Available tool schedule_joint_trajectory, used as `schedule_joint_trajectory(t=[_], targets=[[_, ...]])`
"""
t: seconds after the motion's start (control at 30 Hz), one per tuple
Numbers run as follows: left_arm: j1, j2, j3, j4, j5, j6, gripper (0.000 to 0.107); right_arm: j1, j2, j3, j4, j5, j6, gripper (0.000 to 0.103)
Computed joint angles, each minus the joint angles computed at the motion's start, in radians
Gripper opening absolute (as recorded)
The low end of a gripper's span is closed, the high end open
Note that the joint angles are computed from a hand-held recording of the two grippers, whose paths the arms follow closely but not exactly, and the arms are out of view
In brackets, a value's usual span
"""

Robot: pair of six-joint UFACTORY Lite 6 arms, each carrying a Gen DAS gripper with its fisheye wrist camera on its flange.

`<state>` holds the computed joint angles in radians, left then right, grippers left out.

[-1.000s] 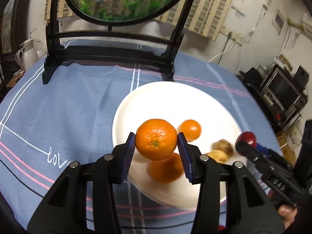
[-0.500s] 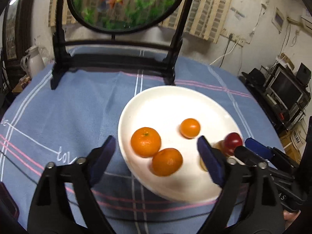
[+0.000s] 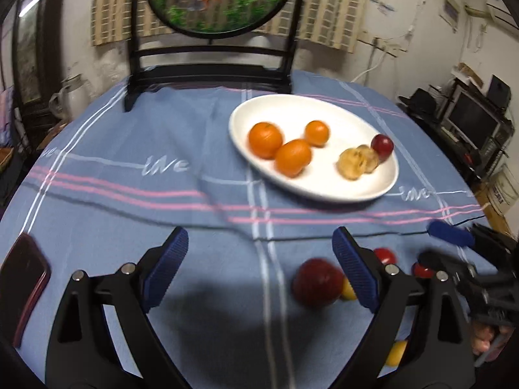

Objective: Organize fruits

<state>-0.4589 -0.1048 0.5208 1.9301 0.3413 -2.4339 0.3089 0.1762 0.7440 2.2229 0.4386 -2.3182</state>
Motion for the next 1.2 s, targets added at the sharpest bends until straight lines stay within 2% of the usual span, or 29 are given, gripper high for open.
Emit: schedule_joint_trajectory(t=[0.1, 0.17, 0.3, 0.37, 0.77, 0.93, 1.03, 1.1, 1.2], targets=[[-0.028, -0.010, -0.021, -0.063, 0.031, 0.038, 0.093, 0.069, -0.033, -0.044, 0.061, -0.063, -0.064, 0.053], [-0.030, -0.005, -0.016, -0.060, 0.035, 0.039, 0.093, 0.090, -0.021, -0.043, 0.011, -0.070, -0.017, 0.053], [-0.082, 0.007, -0.007, -0.162, 0.115, 0.131, 0.093, 0.131, 0.017, -0.021, 0.051, -0.115, -0.057, 0.053], [-0.073, -0.001, -0.007, -0.151, 0.103, 0.133, 0.093, 0.147, 0.021, -0.018, 0.137, -0.138, -0.138, 0.053], [-0.036, -0.037, -0.024, -0.113, 0.062, 0.082, 0.094, 0.143, 0.091, 0.026, 0.216, -0.161, -0.201, 0.052], [-0.041, -0.044, -0.028, -0.113, 0.064, 0.076, 0.094, 0.131, 0.111, 0.041, 0.116, -0.145, -0.105, 0.042], [-0.038, -0.051, -0.032, -0.104, 0.063, 0.065, 0.094, 0.125, 0.109, 0.038, 0.098, -0.139, -0.079, 0.042], [-0.032, -0.055, -0.036, -0.088, 0.056, 0.051, 0.094, 0.101, 0.100, 0.031, 0.015, -0.110, 0.008, 0.042], [-0.018, -0.051, -0.036, -0.032, 0.014, 0.011, 0.093, 0.021, 0.070, 0.017, -0.144, -0.003, 0.183, 0.042]])
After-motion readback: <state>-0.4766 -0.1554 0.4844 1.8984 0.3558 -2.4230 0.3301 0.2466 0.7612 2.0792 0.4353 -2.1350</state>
